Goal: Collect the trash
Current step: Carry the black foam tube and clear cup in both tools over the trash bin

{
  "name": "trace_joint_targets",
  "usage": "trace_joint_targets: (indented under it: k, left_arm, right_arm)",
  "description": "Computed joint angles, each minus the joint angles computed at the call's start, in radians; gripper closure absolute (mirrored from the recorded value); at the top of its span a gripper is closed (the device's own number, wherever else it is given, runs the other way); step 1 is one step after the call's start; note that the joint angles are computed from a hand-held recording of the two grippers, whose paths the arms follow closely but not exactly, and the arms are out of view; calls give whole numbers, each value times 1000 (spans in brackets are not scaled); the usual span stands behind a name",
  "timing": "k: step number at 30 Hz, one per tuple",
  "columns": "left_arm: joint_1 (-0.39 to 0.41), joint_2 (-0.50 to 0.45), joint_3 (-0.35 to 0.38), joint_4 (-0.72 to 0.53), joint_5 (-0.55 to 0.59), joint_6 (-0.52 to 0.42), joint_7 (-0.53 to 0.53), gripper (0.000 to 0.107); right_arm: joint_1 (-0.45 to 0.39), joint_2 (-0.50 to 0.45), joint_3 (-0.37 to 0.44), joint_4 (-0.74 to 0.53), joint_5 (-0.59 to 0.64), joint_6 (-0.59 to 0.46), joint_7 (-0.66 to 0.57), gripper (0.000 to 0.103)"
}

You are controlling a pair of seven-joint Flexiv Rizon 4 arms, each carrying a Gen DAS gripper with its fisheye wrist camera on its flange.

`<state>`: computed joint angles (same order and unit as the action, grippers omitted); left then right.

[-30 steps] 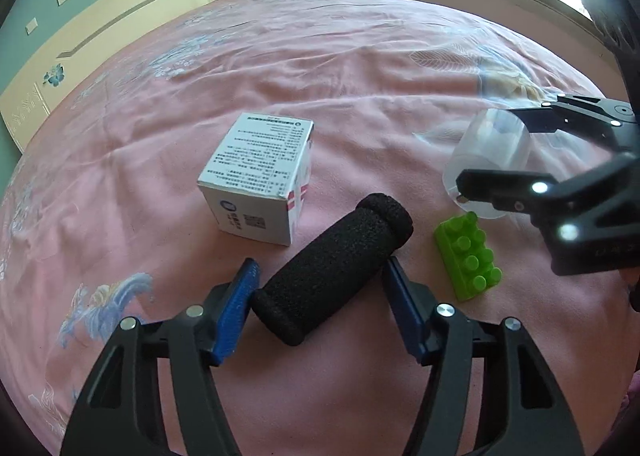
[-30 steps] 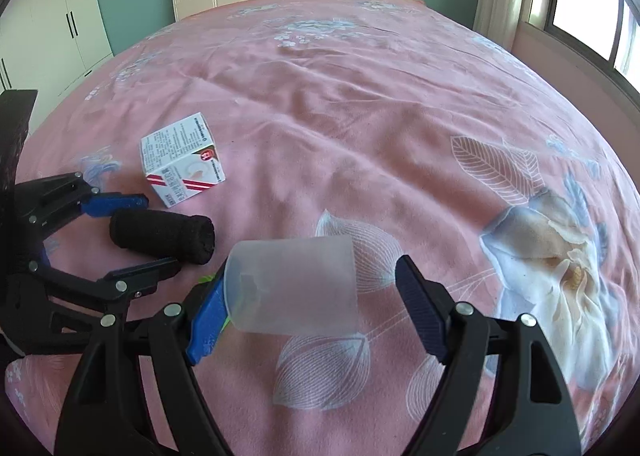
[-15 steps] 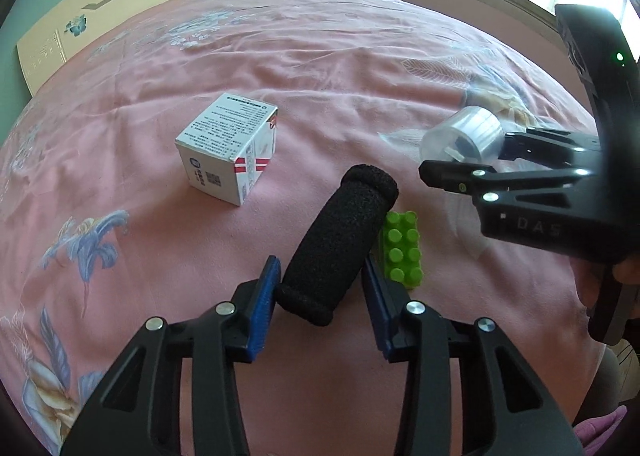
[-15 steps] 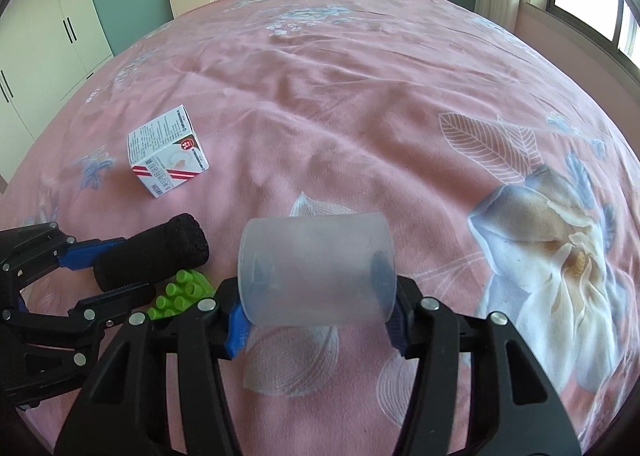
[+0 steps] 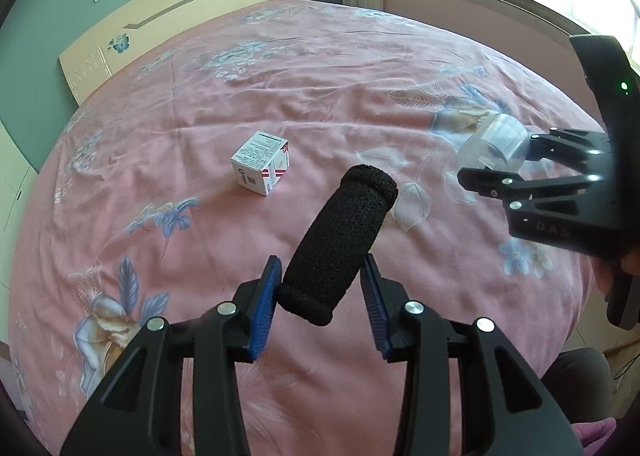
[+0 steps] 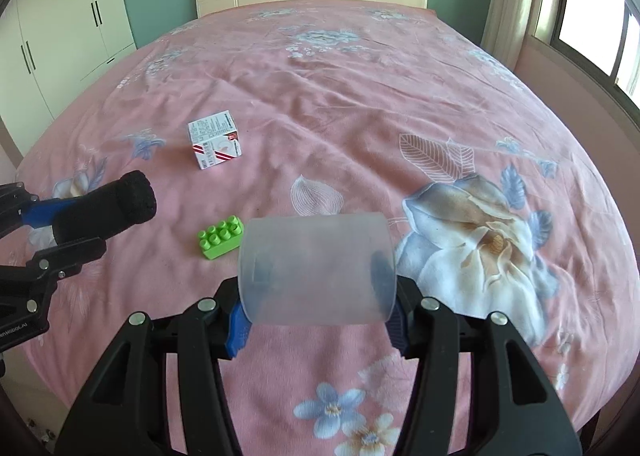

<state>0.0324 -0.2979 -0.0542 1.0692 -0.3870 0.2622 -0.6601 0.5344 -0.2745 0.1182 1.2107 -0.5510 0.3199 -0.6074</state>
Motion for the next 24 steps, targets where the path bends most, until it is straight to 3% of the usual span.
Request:
trace_joint_targets:
  k: [10,24]
  left_arm:
    - [7,187,46,118,-28,1,2,64]
    - [14,347,106,171,-95,1,13,64]
  right_arm:
    - [84,84,49,-64,-86,-104,-50,48]
    - [283,92,77,-242,-275,-276,-119,48]
